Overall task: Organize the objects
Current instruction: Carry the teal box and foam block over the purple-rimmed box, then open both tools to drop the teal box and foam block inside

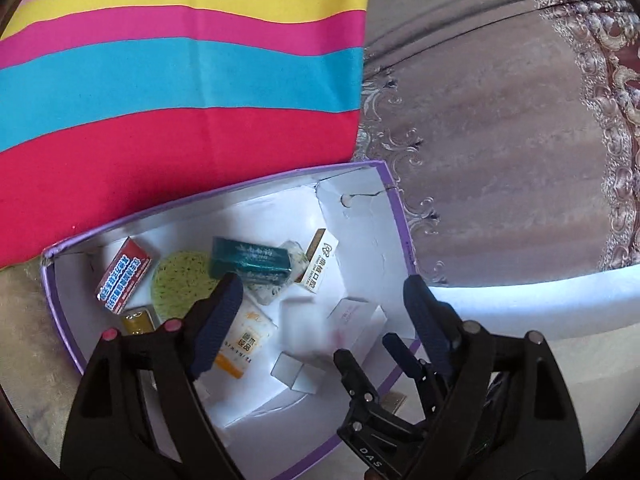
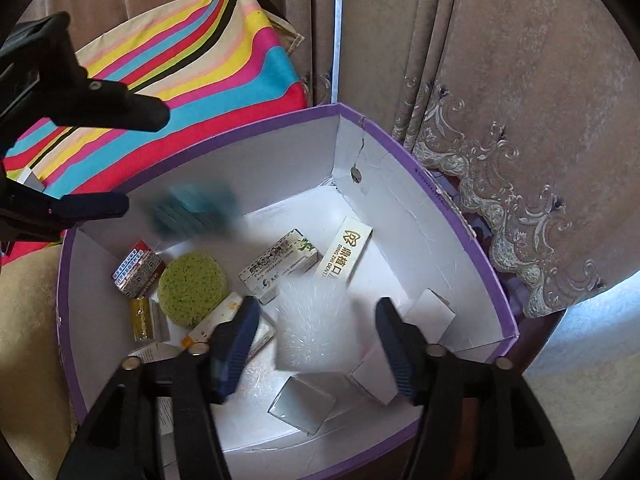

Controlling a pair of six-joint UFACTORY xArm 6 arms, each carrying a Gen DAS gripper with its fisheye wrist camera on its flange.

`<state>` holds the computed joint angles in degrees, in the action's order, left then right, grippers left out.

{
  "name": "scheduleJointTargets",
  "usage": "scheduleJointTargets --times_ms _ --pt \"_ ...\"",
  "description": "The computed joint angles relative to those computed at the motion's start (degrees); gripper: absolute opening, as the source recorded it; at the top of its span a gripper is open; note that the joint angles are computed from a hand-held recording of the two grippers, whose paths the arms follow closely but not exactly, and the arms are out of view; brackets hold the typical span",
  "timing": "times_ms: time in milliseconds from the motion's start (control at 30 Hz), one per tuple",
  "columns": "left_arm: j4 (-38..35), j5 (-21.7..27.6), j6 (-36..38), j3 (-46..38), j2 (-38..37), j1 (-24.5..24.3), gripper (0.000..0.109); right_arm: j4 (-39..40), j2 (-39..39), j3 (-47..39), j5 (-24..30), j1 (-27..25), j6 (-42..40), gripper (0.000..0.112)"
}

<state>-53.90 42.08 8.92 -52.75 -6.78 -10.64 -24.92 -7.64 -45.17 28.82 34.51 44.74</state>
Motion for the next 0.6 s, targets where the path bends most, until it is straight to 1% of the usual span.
scheduleJointTargets --times_ms 133,267,433,500,567,600 --pt "1.29 -0.36 0.61 0.70 -1.08 0.22 0.085 2.06 0.14 0.09 -0.27 0.19 -1.32 0.069" --pt "3.97 -1.45 2.13 2.58 -4.19 0.60 0.085 3.19 0.08 -0.23 0.10 0.65 -1.83 0.069" --pt "7.77 -5.19 3.46 5.57 -8.90 1.32 0.085 4.15 -0.07 -0.96 -0.14 1.34 -2.03 0.069" --pt "10.15 -7.38 2.47 6.33 -9.93 1.18 0.085 5.09 -0.32 -1.15 -0.83 1.76 -2.34 0.069" --pt "11.49 -8.57 2.89 7.29 -11.35 1.63 0.085 5.59 -0.33 -1.60 -1.19 2.29 -2.61 0.069" --pt "13.42 -9.54 2.41 8.19 -12.45 1.93 0.085 5.50 -0.24 -2.05 -1.11 2.70 -2.58 0.069"
